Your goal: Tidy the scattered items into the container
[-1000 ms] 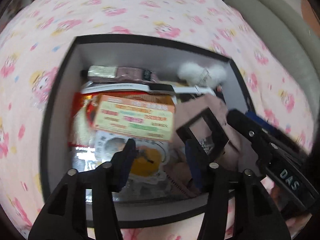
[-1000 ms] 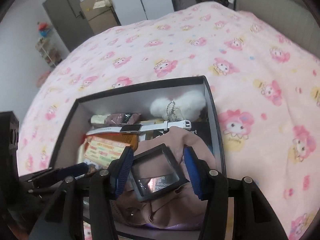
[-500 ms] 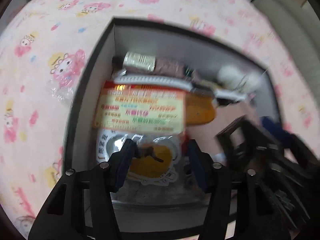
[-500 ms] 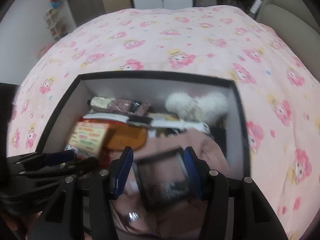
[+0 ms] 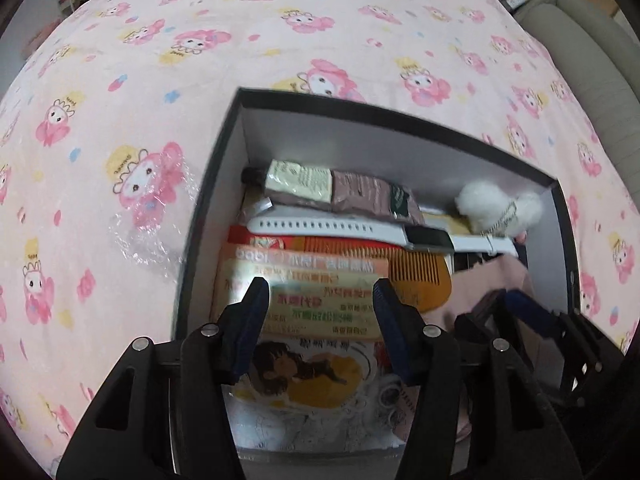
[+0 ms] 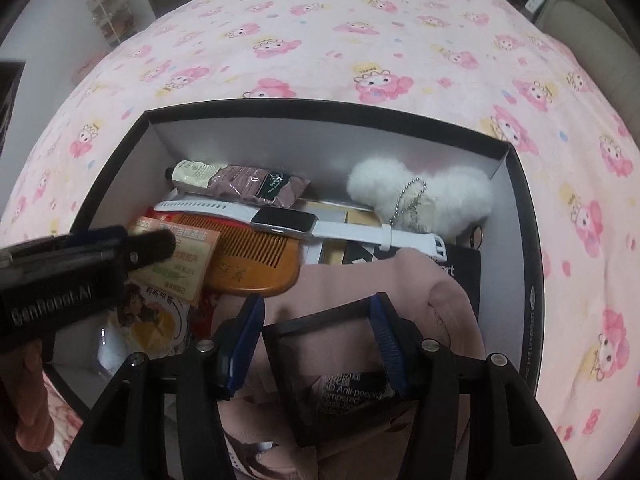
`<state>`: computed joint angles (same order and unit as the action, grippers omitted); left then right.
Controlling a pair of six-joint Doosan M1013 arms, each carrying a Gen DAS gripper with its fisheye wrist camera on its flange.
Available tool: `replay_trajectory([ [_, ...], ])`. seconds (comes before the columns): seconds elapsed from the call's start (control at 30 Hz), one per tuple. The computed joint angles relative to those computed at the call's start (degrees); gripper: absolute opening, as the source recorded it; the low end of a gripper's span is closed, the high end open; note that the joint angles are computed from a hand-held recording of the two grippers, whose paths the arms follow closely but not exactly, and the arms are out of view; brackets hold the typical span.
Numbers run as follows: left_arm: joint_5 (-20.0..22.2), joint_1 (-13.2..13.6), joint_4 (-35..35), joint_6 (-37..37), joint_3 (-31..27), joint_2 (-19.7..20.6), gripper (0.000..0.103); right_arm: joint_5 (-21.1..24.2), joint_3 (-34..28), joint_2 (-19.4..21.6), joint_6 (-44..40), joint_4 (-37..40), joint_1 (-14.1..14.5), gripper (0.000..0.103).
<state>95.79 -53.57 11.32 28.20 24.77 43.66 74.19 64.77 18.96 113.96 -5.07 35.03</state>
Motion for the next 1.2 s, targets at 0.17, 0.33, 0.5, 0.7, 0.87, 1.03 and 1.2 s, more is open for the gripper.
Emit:
replay_trajectory([
  [0.17,-4.12,-0.3,-0.8,-1.57,5.21,-2.81,0.056,0.25,0.83,-0.65,-0.32,0.53,0.14,0.054],
  [0.33,-7.79,-1.67,2.93,-2.95,8.78,-5.74,0.056,-1.28,3.15,-3.02,1.76,3.35,-0.33,0.054],
  [0.5,-8.19,-4.84,15.23,-3.54,8.07,-7.56,0.079,-7.27,4.74,-7.02,8.98,-6.13,1.82,0.055],
  [0.7,-4.83,-7.8,27.35,-2.6,4.0,-8.28,0.097,-10.58,4.97,-10.47,19.07,-16.79,4.66,0.068],
  [0.87,-2.81,-9.79,32.7,-1.55,1.15,-8.91,0.102,-8.69,2.92,-11.92,24.39,-25.92,8.32,0.083],
  [1.03,-0.93,-12.59,38.04,-1.3,1.25,-10.16,0.102,-5.85,1.06,-12.71,24.62,-28.54,11.2,0.086],
  [1.2,0.49,-15.87,42.0,-2.6,3.66,-12.11,0.102,-3.47,1.01,-13.92,28.08,-32.84,14.79,0.086],
])
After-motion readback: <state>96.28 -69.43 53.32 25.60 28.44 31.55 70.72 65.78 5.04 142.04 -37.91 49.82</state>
